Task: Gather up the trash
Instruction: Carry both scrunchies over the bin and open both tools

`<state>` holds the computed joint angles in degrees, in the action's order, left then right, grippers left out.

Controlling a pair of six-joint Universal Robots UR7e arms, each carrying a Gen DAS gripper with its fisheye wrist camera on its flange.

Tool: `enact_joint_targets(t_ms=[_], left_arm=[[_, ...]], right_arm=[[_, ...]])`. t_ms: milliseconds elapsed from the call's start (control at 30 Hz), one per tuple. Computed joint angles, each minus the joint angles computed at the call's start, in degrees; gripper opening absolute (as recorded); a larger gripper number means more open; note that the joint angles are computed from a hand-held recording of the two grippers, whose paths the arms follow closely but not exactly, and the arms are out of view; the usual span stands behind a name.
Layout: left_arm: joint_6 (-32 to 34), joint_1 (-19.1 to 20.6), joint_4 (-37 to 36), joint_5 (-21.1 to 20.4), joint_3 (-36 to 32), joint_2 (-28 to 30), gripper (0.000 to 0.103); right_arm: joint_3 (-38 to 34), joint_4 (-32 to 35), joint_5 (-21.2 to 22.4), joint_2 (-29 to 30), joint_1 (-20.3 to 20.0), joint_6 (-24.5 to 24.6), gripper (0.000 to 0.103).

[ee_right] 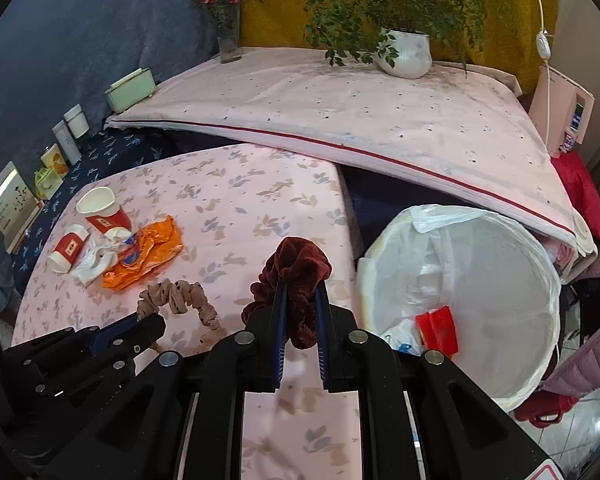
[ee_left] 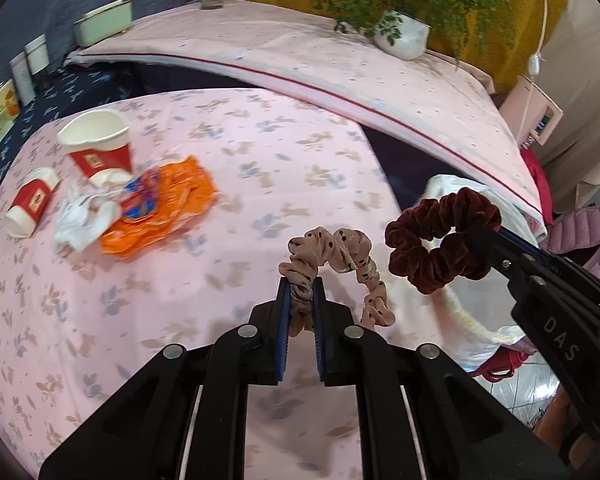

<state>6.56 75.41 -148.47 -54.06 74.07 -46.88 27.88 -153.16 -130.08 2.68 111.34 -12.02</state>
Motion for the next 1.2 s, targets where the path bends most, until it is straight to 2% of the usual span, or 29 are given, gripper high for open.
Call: enact_joint_targets(t_ms=[267, 533, 667, 733, 767, 1200], left_arm=[[1.17, -2.87, 1.64, -2.54, -4.43, 4.89, 0.010], [0.70, -4.33, 6.00, -8.17, -10.54, 10.06, 0.011], [-0.64, -4.60, 7.81, -9.92, -13.01, 11.97, 0.017], [-1.04, -4.77, 6.87, -9.13, -13.14, 12.36, 0.040], [-0.77, -4.84, 5.64, -8.48, -12.72, 12.32, 0.048], [0.97, -4.10, 0.11, -1.90, -10.11, 10.55, 0.049]], right_arm=[[7.73, -5.50, -2.25, -5.35, -2.40, -0.93, 0.012], [13.85, -9.40, -4.19, -9.73, -4.82, -0.31, 0.012], [15.19, -10.48, -4.84, -10.92, -5.59, 0.40, 0.012], [15.36, -10.57, -4.89, -11.13, -5.90, 0.66, 0.012], [15.36, -10.68, -4.98, -11.13, -5.99, 0.68, 0.012], [10.19, -7.40, -4.17, -7.99, -5.92, 0.70, 0.014]])
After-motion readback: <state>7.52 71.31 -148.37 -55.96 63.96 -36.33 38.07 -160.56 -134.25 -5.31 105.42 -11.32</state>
